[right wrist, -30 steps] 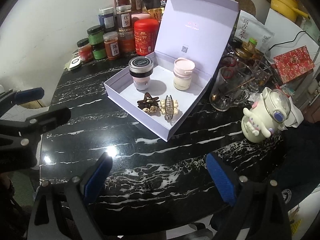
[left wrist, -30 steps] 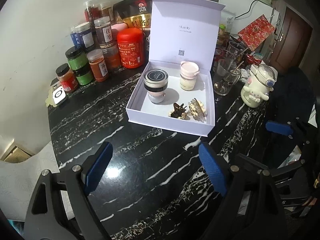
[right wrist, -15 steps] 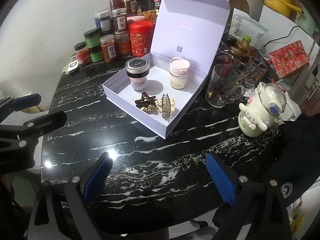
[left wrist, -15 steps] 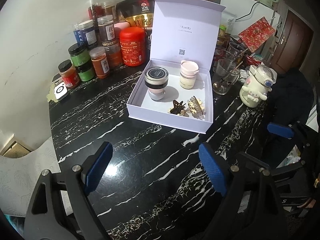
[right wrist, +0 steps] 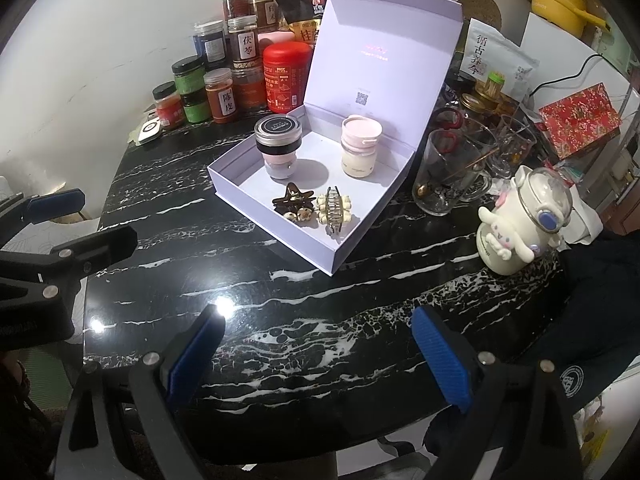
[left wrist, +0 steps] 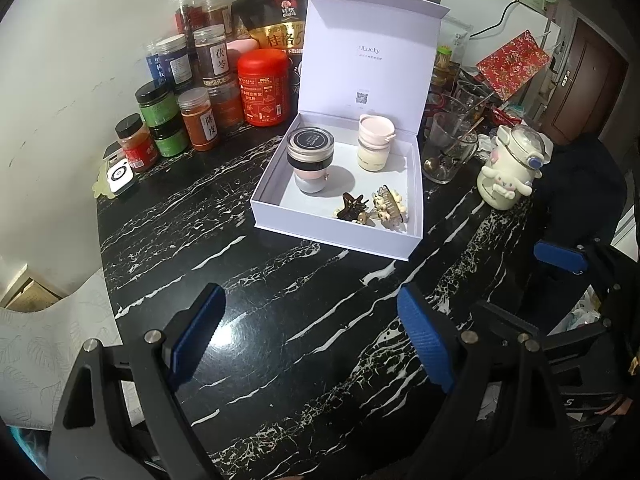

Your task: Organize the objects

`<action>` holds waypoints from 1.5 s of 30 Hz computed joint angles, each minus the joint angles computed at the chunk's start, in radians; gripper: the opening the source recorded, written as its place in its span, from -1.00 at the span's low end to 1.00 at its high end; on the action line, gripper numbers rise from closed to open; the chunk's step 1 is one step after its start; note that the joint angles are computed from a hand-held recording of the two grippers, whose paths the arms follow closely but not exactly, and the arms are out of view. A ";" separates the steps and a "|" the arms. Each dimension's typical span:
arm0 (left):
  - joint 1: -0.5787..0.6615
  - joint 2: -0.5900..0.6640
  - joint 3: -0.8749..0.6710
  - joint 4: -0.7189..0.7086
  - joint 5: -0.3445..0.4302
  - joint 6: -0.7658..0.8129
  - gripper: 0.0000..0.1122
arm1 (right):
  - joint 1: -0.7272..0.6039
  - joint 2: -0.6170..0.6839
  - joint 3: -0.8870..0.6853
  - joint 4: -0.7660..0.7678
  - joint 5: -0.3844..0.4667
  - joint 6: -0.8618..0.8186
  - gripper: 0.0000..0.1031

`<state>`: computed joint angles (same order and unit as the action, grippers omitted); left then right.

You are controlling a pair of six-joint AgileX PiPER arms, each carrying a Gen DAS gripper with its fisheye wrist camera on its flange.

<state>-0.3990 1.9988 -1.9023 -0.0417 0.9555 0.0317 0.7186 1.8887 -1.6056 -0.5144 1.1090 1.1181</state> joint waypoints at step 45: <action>-0.010 0.067 -0.092 -0.003 0.054 0.021 0.64 | -0.052 0.021 -0.008 0.040 -0.030 -0.070 0.85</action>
<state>-0.4085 2.0657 -1.9938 -0.0447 1.0097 0.0532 0.6661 1.9095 -1.6135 -0.4743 1.0786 1.0485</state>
